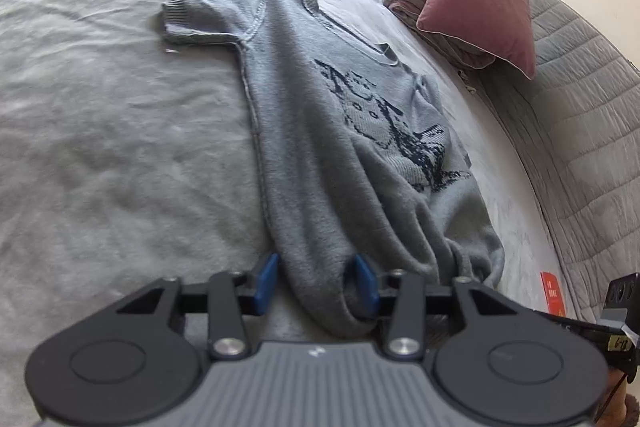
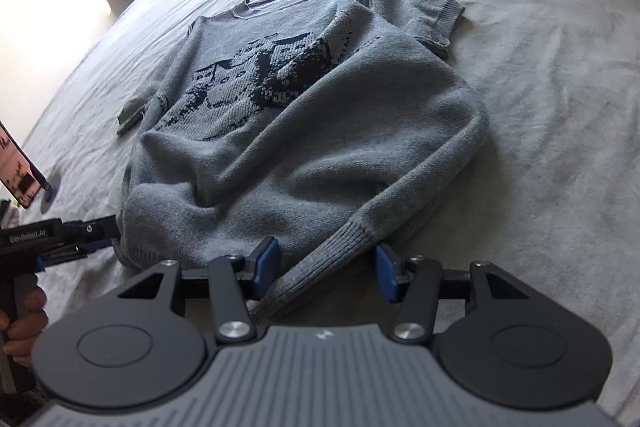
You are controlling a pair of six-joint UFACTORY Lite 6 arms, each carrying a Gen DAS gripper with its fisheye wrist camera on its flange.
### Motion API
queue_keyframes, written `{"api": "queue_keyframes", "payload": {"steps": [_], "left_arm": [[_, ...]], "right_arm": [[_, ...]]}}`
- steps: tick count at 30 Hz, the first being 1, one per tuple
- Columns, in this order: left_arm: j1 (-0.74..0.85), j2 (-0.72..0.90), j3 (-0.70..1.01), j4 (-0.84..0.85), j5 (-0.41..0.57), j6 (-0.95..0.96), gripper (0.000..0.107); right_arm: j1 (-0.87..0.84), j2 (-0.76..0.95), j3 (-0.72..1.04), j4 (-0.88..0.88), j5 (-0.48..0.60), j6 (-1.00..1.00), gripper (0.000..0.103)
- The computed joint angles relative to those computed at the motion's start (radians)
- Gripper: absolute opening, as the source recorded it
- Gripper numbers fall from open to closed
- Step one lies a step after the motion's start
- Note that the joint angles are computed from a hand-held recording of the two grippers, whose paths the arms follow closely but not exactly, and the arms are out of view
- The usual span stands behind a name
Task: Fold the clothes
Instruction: 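Grasp the sweater hem with both grippers and pull it straight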
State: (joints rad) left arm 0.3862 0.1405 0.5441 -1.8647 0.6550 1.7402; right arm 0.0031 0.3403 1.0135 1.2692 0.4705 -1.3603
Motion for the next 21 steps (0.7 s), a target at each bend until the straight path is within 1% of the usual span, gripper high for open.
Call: {"api": "queue_keyframes", "payload": {"steps": [1,2,3,4,5,6,8,11,16,21], "left_arm": [[-0.004,0.008,0.004,-0.009,-0.002,0.004,0.028],[-0.004,0.016,0.006,-0.018,-0.001,0.006,0.02],[-0.001,0.025,0.01,-0.021,0.001,0.001,0.014],[0.006,0.033,0.014,-0.014,0.007,-0.011,0.012],[0.013,0.036,0.016,-0.005,0.014,-0.023,0.008],[0.015,0.032,0.015,0.001,0.013,-0.033,0.007],[0.013,0.001,0.0,0.001,0.006,-0.027,0.007],[0.009,-0.073,-0.039,-0.017,-0.006,0.002,0.006],[0.036,-0.205,-0.088,-0.035,-0.009,0.024,0.006],[0.051,-0.259,-0.068,-0.095,-0.026,0.044,0.006]], "right_arm": [[0.01,-0.01,-0.013,0.024,-0.019,-0.033,0.053],[0.019,-0.02,-0.027,0.05,-0.034,-0.069,0.047],[0.021,-0.024,-0.037,0.081,-0.042,-0.114,0.042],[0.023,-0.029,-0.046,0.112,-0.048,-0.157,0.033],[0.021,-0.03,-0.048,0.121,-0.049,-0.175,0.027],[0.015,-0.029,-0.047,0.123,-0.044,-0.185,0.023],[-0.002,-0.027,-0.042,0.111,-0.024,-0.179,0.012],[-0.023,-0.038,-0.041,0.097,-0.002,-0.153,0.007],[-0.06,-0.1,-0.08,0.179,0.005,-0.226,0.006],[-0.1,-0.122,-0.068,0.262,0.002,-0.278,0.006]]}}
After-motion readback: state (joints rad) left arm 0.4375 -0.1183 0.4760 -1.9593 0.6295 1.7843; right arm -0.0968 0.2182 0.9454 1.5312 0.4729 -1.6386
